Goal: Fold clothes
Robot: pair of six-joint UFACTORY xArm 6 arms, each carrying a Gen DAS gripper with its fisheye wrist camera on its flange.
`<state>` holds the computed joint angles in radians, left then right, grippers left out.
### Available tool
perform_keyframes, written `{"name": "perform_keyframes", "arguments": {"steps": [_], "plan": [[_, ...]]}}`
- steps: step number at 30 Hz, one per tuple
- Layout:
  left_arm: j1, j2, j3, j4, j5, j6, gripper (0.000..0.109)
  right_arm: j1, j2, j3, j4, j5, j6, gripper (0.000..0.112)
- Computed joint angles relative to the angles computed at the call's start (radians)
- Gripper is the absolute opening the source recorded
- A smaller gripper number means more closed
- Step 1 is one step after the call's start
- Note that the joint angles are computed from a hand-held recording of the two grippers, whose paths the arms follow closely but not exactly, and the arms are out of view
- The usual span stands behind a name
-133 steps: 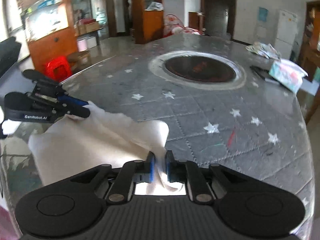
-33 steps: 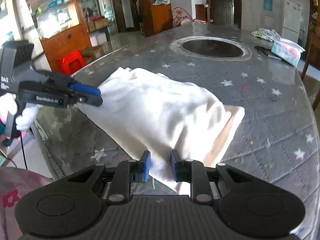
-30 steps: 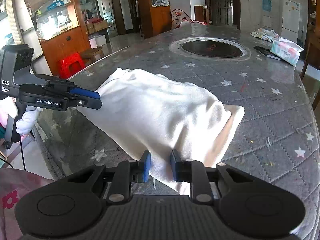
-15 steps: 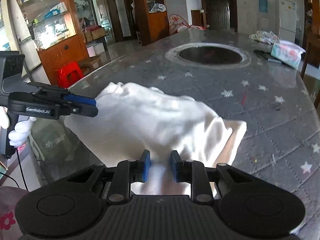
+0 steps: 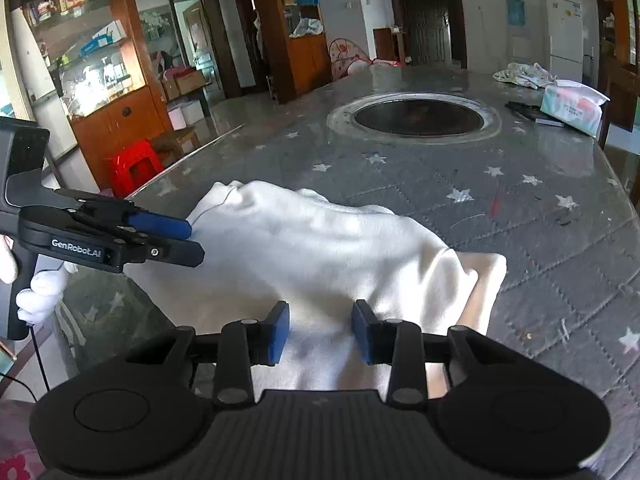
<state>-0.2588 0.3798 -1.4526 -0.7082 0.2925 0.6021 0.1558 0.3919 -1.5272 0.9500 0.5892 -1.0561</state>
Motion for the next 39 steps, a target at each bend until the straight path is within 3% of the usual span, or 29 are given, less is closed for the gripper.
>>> {"name": "perform_keyframes", "arguments": {"steps": [2,11,22,28,30,33,39], "plan": [[-0.005,-0.002,0.005,0.010,-0.017,-0.009,0.081,0.000,-0.004,0.010,0.027,-0.010,-0.016,0.040],[-0.008,-0.006,0.031,0.000,-0.077,-0.025,0.103,0.023,-0.024,0.053,0.105,-0.076,-0.102,0.056],[-0.007,0.001,0.014,-0.018,-0.086,-0.040,0.103,0.025,-0.003,0.018,0.163,-0.115,-0.119,0.069],[-0.003,0.022,-0.003,0.076,-0.086,-0.140,0.103,0.013,0.071,-0.052,0.097,-0.146,-0.010,0.072],[-0.001,0.025,0.000,0.106,-0.093,-0.159,0.103,0.007,0.075,-0.053,0.131,-0.138,-0.031,0.073],[0.004,0.031,-0.001,0.136,-0.094,-0.193,0.103,0.005,0.074,-0.049,0.170,-0.130,-0.067,0.086],[0.017,0.044,-0.004,0.154,-0.076,-0.240,0.103,0.015,0.065,-0.026,0.226,-0.141,-0.139,0.101]]}}
